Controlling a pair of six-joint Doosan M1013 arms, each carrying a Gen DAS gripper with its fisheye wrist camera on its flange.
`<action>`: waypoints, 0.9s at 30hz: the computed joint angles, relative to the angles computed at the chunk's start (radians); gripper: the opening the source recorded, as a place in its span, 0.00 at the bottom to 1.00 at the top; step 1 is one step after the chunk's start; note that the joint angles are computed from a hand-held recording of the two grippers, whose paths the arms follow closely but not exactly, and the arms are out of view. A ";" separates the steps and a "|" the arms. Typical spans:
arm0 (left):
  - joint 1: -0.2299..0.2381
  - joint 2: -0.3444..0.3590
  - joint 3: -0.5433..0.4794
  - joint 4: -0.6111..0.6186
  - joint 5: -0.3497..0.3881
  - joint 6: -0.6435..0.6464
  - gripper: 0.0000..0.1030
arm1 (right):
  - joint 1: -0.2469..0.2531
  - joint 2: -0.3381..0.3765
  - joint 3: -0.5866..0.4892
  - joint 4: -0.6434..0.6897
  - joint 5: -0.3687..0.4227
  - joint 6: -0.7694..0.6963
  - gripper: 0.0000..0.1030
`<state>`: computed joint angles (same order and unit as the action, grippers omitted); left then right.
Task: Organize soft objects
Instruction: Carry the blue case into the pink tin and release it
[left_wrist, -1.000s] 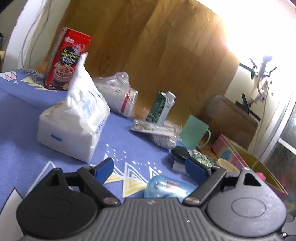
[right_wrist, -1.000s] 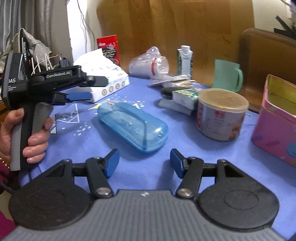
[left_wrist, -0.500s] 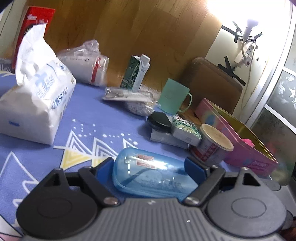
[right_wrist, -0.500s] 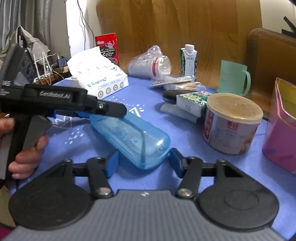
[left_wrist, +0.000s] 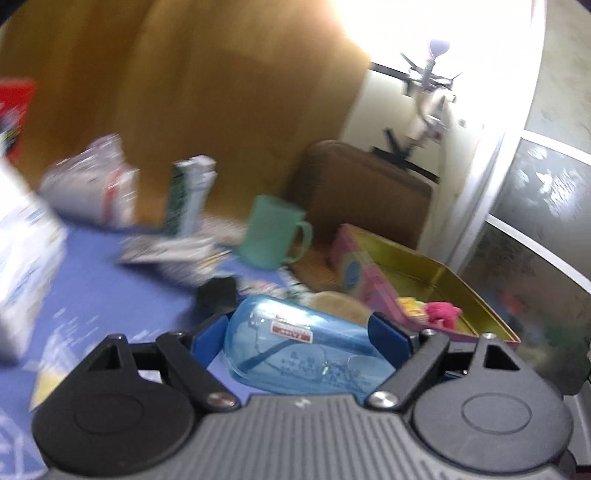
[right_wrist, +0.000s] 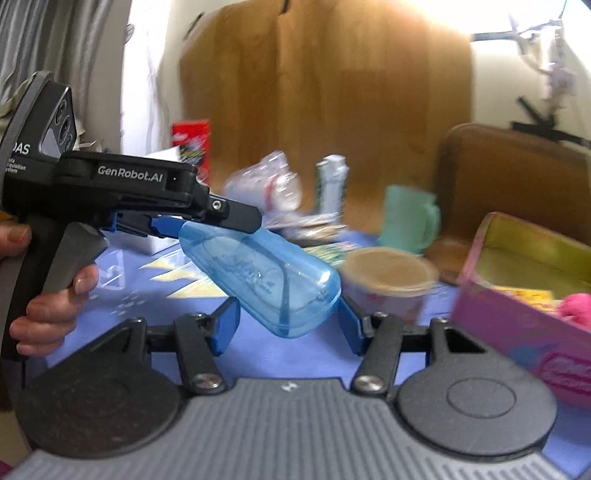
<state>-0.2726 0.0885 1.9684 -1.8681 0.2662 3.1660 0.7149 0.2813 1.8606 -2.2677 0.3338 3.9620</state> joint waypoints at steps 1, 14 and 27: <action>-0.013 0.009 -0.016 0.008 0.001 0.005 0.83 | -0.004 -0.007 0.010 0.008 0.020 -0.001 0.59; -0.160 0.182 -0.262 0.397 0.036 -0.344 0.83 | -0.089 -0.080 0.105 0.215 0.235 -0.131 0.56; -0.191 0.192 -0.274 0.622 0.005 -0.520 0.82 | -0.133 -0.063 0.120 0.377 0.411 -0.032 0.57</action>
